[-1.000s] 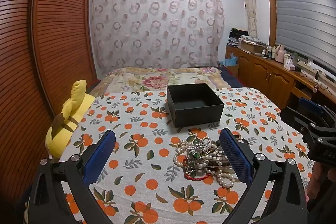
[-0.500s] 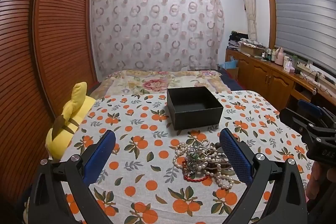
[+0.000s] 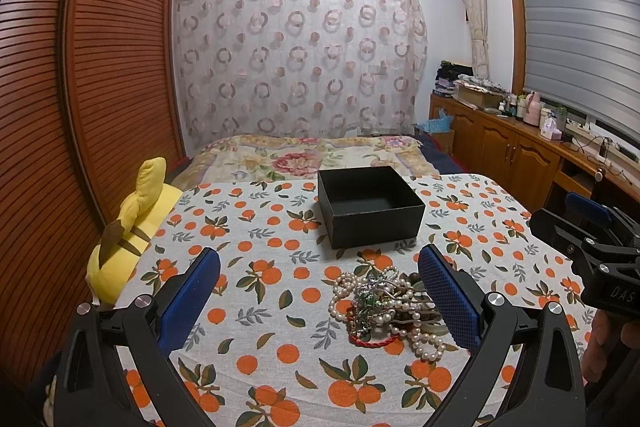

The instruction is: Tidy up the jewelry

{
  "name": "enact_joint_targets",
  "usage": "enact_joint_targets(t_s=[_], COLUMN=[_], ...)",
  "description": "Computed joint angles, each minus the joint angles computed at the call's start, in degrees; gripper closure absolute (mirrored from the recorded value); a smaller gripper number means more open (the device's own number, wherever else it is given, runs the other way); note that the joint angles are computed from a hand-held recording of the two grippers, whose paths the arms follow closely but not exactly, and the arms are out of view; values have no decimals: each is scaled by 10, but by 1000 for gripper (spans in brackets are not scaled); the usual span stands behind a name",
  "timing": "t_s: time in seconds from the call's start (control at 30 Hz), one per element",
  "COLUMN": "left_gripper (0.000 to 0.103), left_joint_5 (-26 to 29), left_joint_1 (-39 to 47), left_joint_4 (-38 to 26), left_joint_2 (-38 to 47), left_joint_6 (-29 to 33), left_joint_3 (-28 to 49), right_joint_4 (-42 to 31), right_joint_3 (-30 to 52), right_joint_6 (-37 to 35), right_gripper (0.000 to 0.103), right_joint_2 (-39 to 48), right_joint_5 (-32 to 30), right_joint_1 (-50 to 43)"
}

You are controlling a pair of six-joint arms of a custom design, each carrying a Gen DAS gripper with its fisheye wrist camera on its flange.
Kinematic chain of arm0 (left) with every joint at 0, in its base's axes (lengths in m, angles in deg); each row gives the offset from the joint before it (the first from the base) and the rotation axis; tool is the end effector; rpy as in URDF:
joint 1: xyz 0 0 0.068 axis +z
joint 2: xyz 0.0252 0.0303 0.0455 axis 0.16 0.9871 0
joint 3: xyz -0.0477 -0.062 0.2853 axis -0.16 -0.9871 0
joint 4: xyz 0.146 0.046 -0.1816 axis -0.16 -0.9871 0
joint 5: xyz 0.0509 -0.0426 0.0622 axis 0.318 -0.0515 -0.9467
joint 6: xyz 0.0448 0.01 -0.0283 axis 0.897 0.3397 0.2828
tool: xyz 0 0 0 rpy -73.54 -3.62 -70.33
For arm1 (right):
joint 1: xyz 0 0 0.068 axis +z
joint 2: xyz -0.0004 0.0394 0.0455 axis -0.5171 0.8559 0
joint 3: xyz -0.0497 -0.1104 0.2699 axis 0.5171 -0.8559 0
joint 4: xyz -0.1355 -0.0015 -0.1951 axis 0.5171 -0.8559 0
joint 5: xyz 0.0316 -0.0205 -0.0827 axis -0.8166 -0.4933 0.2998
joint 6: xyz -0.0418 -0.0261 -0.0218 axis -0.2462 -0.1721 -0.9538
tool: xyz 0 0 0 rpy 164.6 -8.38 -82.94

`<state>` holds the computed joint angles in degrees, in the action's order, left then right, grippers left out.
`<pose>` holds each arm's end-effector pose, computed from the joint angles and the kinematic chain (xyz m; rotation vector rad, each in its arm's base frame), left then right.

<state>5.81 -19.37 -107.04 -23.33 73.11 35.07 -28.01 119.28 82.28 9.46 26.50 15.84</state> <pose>0.1751 -0.0797 0.3289 0.0687 2.0464 -0.0173 0.2061 0.1966 0.3068 -0.2012 1.9622 0.2507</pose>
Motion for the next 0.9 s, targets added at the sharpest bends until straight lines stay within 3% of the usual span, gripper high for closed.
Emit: enact_joint_targets(t_s=[0.9], left_gripper=[7], left_joint_5=[-1], left_joint_1=[0], left_joint_4=[-11], left_joint_2=[-6], left_joint_6=[2], left_joint_3=[9], right_joint_4=[0], right_joint_3=[0], right_joint_6=[2], right_gripper=[2], right_joint_2=[0], right_joint_5=[-2], right_joint_1=[-1])
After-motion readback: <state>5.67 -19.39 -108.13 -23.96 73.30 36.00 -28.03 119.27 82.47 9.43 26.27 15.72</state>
